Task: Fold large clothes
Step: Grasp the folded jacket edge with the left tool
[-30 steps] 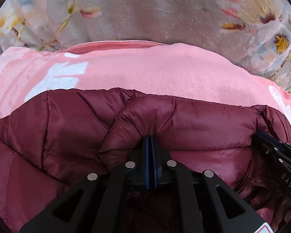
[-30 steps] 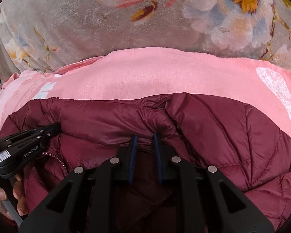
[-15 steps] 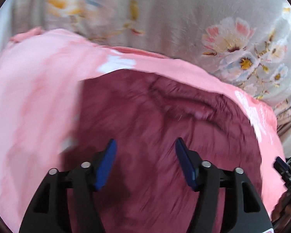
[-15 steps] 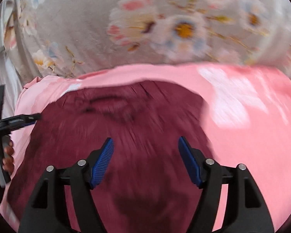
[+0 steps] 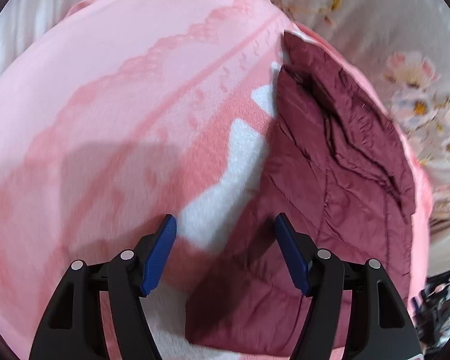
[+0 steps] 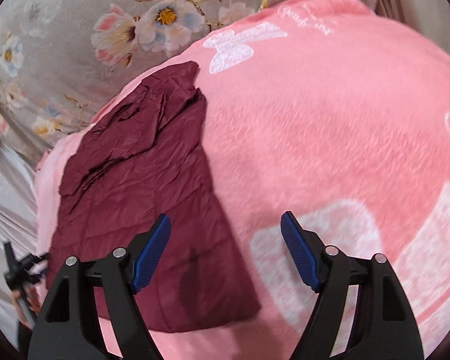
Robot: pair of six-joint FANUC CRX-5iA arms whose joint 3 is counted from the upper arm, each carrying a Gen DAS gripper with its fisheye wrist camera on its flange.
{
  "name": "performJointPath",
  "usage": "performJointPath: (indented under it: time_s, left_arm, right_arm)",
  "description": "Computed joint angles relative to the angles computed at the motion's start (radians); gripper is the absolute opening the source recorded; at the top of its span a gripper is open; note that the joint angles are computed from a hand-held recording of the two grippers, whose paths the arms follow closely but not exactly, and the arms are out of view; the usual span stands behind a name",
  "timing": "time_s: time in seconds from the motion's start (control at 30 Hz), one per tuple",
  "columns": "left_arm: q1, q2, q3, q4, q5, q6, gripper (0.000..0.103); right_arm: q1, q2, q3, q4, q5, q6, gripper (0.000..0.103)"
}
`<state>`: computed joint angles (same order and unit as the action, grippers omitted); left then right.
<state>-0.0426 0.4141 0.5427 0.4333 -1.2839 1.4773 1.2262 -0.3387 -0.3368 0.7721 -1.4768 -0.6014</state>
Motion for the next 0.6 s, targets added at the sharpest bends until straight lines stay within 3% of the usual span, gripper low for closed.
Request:
performJointPath:
  time_s: [0.17, 0.3, 0.4, 0.43, 0.53, 0.57, 0.6]
  left_arm:
    - [-0.005, -0.023, -0.054, 0.075, -0.003, -0.036, 0.066]
    - [-0.019, -0.058, -0.095, 0.028, 0.043, -0.038, 0.065]
    - [-0.017, -0.077, -0.123, 0.020, 0.061, -0.048, 0.055]
    - [-0.021, -0.072, -0.107, 0.001, 0.053, -0.047, 0.046]
    - [-0.010, -0.077, -0.129, 0.051, 0.042, -0.099, 0.007]
    - [-0.004, -0.081, -0.138, 0.072, 0.041, -0.109, 0.004]
    - [-0.001, -0.091, -0.149, 0.080, 0.048, -0.116, 0.004]
  right_arm:
    - [-0.023, 0.039, 0.020, -0.035, 0.045, 0.014, 0.073]
    - [0.002, 0.070, 0.031, -0.054, 0.058, -0.006, 0.073]
    - [0.033, 0.093, 0.039, -0.050, 0.036, -0.015, 0.071]
    - [0.039, 0.106, 0.055, -0.056, 0.019, -0.003, 0.067]
    - [0.048, 0.084, 0.031, -0.035, 0.057, -0.032, 0.040]
    - [0.050, 0.083, 0.031, -0.031, 0.055, -0.040, 0.019]
    - [0.061, 0.083, 0.032, -0.013, 0.035, -0.058, 0.011]
